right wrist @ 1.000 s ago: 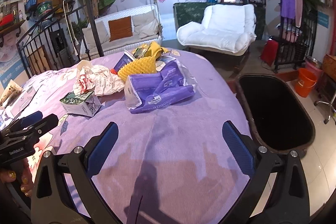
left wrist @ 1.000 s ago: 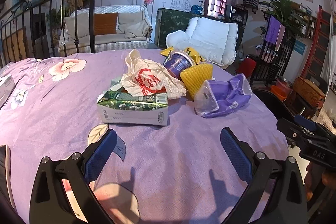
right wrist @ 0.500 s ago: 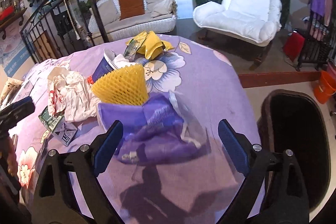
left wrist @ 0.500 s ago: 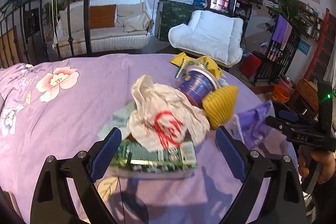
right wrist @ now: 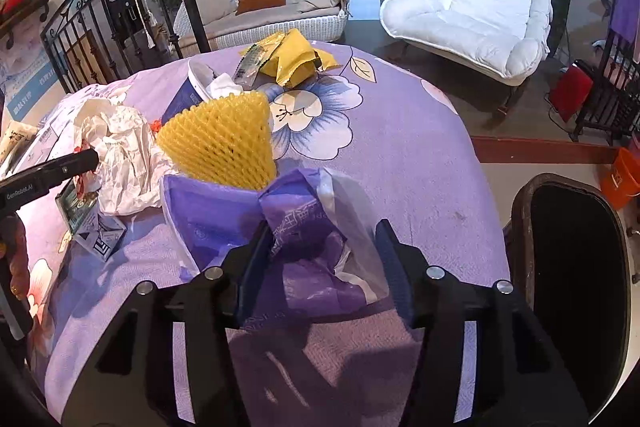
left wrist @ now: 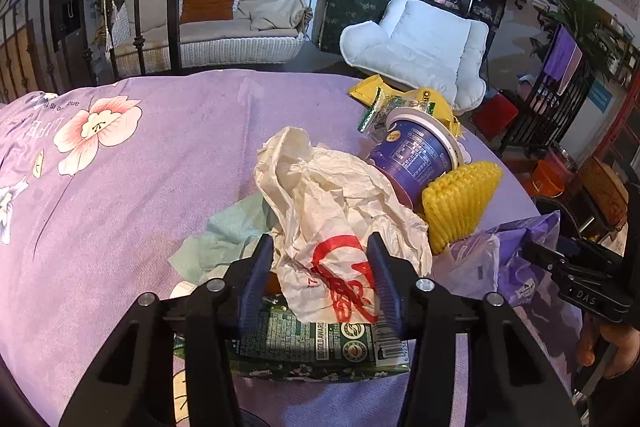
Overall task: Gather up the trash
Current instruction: 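Grasp the white plastic bag with the left tool while the right tool grasps the purple bag, then carry both bags to the black bin and release them inside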
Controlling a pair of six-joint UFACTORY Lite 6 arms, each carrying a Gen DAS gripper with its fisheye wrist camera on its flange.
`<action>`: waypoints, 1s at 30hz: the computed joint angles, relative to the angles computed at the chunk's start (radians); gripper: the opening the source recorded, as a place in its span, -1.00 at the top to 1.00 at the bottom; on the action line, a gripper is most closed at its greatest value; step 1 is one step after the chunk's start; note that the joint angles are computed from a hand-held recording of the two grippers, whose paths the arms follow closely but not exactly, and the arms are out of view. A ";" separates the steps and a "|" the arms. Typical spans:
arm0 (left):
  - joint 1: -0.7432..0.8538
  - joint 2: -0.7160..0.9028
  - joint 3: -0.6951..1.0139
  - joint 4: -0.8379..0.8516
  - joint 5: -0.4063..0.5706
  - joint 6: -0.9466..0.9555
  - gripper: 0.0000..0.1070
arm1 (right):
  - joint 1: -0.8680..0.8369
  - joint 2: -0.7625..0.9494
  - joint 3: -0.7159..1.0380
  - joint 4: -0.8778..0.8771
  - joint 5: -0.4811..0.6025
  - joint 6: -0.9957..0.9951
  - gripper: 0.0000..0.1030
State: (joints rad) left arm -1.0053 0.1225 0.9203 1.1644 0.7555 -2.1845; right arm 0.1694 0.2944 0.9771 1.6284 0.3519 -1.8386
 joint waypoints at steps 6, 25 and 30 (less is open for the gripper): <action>-0.068 -0.030 -0.002 0.014 0.083 -0.035 0.35 | -0.016 -0.068 -0.078 0.061 0.030 -0.053 0.38; -0.365 0.006 0.101 0.114 0.285 -0.191 0.36 | -0.300 -0.515 -0.422 -0.024 0.228 -0.013 0.59; -0.372 0.111 0.216 0.161 0.242 -0.178 0.36 | -0.490 -0.545 -0.431 -0.071 0.295 -0.033 0.59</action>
State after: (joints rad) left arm -1.3772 0.2331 1.1362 1.3251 0.9973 -2.3621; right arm -0.3206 -0.2510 0.5463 1.5575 0.6470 -1.8720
